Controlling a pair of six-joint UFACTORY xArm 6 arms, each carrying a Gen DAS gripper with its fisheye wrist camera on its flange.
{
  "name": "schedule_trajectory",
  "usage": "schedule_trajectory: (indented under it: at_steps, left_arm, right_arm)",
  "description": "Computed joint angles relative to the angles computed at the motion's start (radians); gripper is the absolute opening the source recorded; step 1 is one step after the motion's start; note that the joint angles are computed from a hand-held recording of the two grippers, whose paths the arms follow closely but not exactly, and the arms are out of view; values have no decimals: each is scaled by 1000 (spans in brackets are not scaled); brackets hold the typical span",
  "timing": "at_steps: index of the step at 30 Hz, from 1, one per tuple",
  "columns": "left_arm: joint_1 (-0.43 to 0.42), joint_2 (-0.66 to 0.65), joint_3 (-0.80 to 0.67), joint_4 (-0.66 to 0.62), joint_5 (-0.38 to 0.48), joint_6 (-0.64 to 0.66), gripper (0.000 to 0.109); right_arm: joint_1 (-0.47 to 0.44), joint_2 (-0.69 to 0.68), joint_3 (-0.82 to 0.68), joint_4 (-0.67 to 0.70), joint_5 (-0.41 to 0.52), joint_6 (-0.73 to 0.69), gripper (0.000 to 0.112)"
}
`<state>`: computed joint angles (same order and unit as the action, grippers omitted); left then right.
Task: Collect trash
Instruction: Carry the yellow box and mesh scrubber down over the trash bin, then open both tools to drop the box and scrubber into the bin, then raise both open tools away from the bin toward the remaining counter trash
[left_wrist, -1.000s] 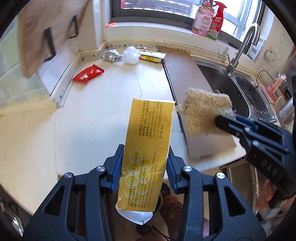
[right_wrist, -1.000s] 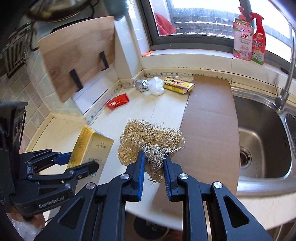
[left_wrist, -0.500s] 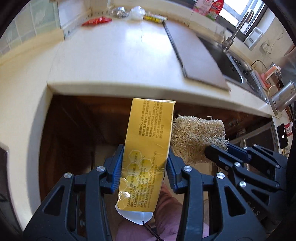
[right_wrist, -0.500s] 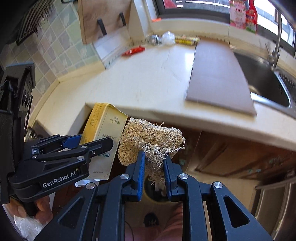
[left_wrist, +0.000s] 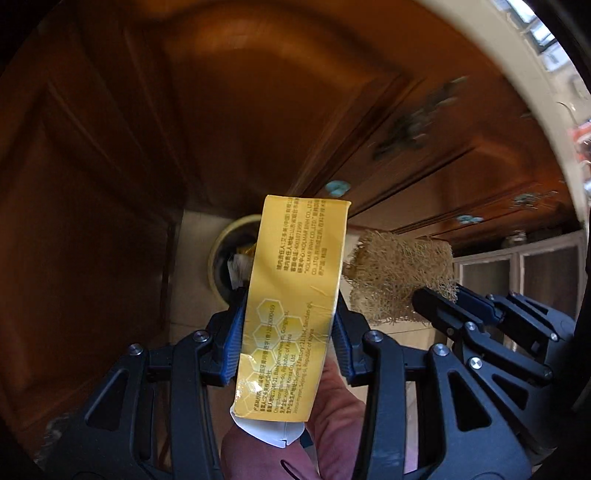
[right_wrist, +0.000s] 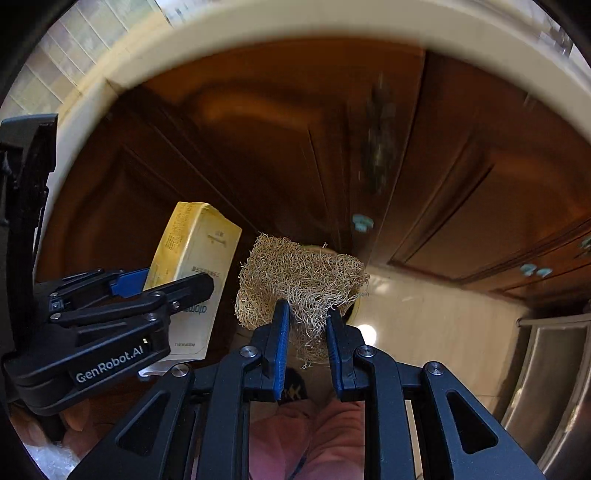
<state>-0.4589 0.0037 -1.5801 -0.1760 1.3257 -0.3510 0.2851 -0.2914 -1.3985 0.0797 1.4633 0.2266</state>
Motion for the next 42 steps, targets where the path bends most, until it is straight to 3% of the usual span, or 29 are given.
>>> schedule_trajectory:
  at_steps: [6,10,12,14,18,26,28,30,33,42]
  left_arm:
    - [14,4,190,-39,-150,-7,39]
    - [10,32,232,-13,-191,-14,40]
    - [9,49,230,7,-185,-26,64]
    - [11,41,255,25,-197,-41,80]
    - [33,94,183,56,-159,-47,80]
    - [53,66,187,112,-147,-46,81]
    - [60,58,193,118,-145,-46,81]
    - [64,52,194,124,-142,-47,81]
    - [69,43,195,137,-137,-54,81]
    - [82,16,126,144,-55,-55,81]
  right_arm:
    - [-15,-23,216,24,-125,-37,19]
    - [-24,13,264,36,-186,-46,19]
    - [-20,44,265,40,-207,-44,19]
    - [-15,60,273,47,-226,-45,20]
    - [-46,83,257,68,-211,-91,21]
    - [-51,174,170,107,-187,-122,24]
    - [-45,195,149,116,-179,-124,27]
    - [-39,214,129,127,-160,-119,38]
    - [-29,213,124,132,-158,-98,42]
    - [-7,212,11,120,-72,-52,42]
